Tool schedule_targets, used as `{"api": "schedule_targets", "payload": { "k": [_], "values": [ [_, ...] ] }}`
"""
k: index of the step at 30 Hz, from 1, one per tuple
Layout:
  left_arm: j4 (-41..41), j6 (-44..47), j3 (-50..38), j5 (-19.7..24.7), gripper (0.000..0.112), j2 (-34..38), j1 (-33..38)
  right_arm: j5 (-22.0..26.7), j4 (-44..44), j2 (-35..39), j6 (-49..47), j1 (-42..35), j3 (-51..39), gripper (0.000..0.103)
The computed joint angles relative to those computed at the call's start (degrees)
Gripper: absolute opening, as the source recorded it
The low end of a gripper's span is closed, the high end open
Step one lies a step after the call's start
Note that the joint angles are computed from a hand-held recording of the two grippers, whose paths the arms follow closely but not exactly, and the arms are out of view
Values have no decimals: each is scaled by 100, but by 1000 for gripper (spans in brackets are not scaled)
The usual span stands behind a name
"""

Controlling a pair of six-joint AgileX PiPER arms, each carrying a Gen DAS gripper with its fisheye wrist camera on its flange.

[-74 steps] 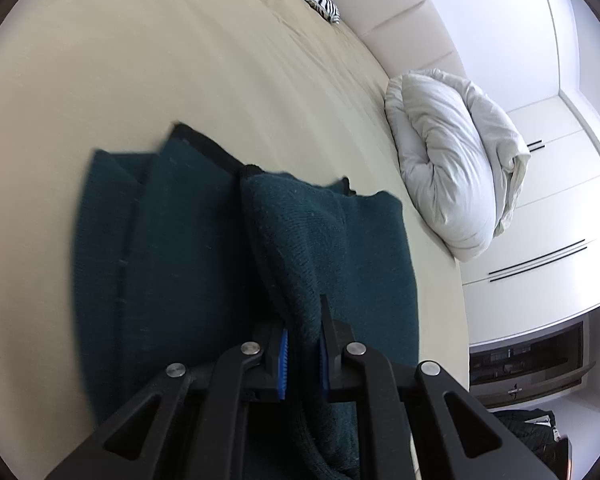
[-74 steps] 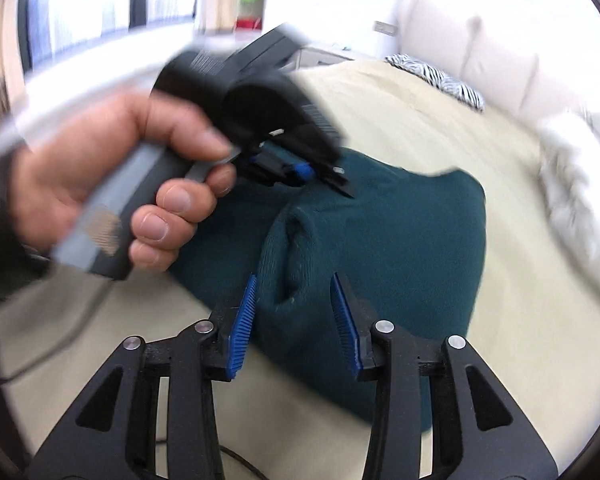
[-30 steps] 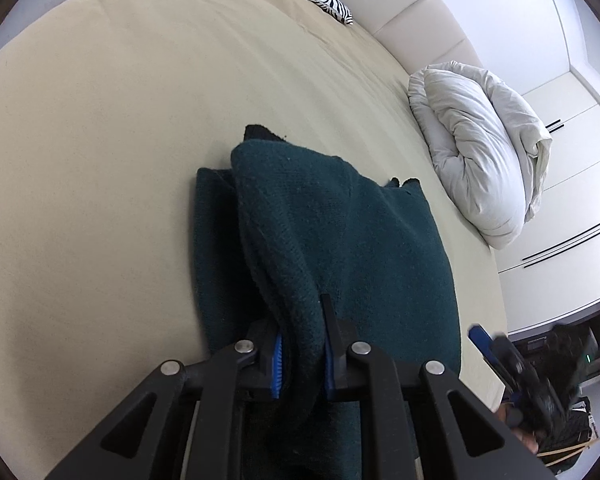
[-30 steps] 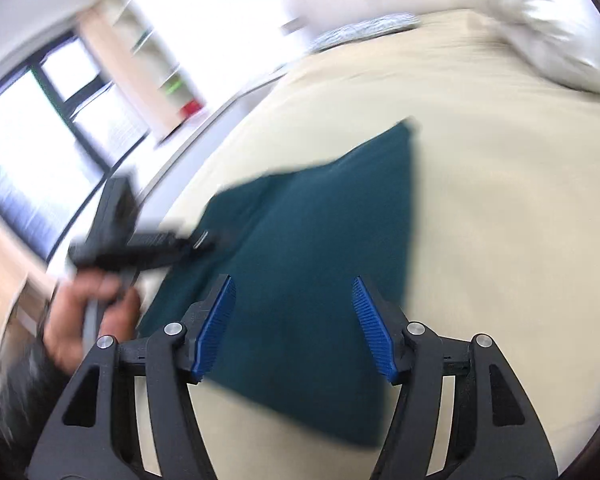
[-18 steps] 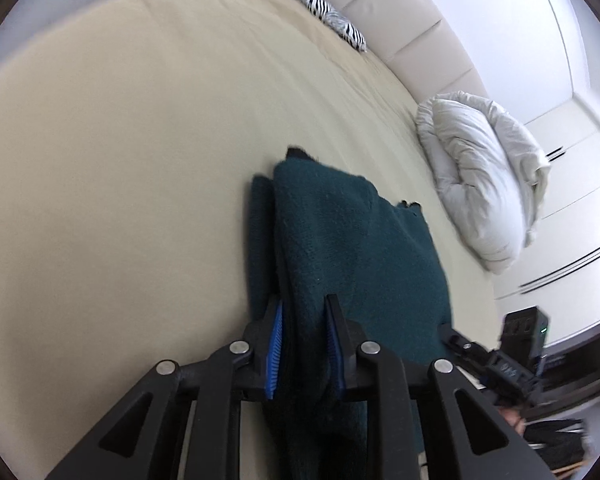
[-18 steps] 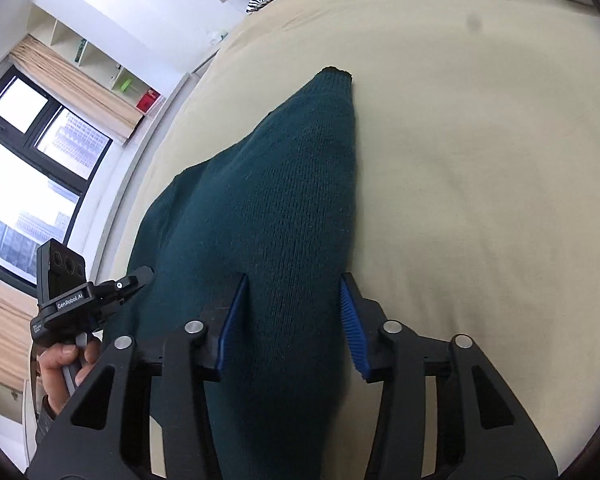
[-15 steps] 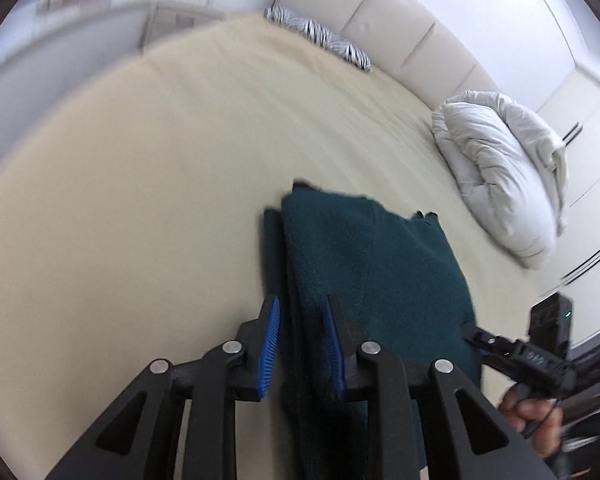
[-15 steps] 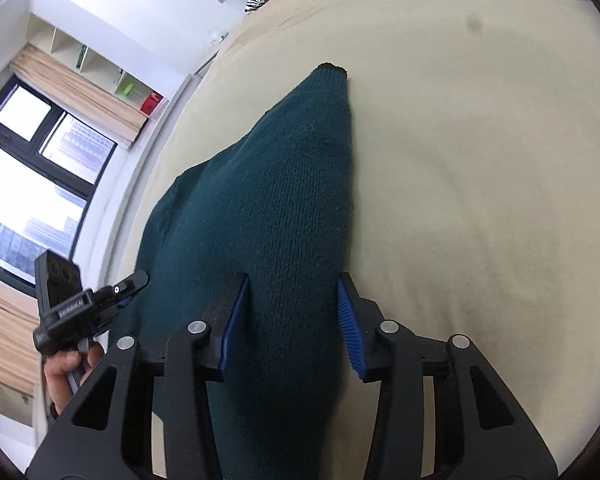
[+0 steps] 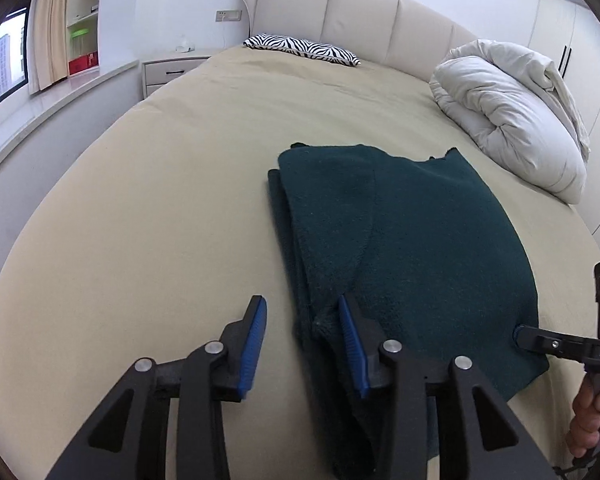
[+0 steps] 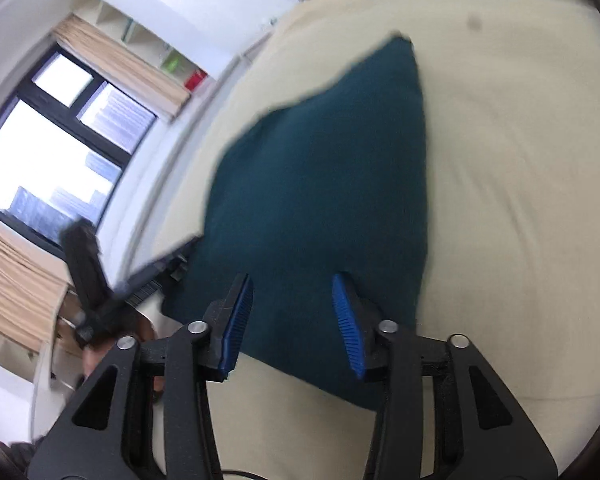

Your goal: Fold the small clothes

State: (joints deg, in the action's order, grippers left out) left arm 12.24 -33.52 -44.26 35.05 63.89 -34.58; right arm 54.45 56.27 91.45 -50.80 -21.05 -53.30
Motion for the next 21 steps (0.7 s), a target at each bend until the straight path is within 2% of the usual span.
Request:
{"api": "schedule_targets", "payload": {
  "k": [2,5,8,10,11,12,13,15,16,17,19,21],
  "values": [
    [53,8,90,-75,41,0,-195,130,431,274,-587,-384,163,0],
    [471,-438,264,-94,41,-153,-478,290,498,421,-815,-651,174,0],
    [-264,233,177,-20,43,-297,-63,225,177,294,-650,-551,94,0],
    [-56,131,37,245,43,-542,44,158,-186,209,-297,-379,-121,0],
    [391,-248,-73,435,42,-594,-83,170,-339,76,-202,-385,-137,5],
    [742,-488,-241,628,41,-625,-139,164,-502,-112,-68,-365,-156,6],
    [864,-563,-401,689,41,-622,-118,227,-616,-266,-1,-390,-256,11],
    [643,-322,-900,676,41,-387,-14,325,-580,-218,114,-350,-684,30],
    [707,-285,-1195,670,41,-140,-141,490,-449,-247,95,-443,-811,51],
    [719,-216,-1428,669,41,103,-256,497,-311,-128,145,-376,-1033,65],
    [344,241,-1990,529,42,808,-369,543,-25,401,295,-73,-1717,65],
    [381,261,-2483,520,42,1492,-473,647,137,1178,887,267,-2684,65]
  ]
}}
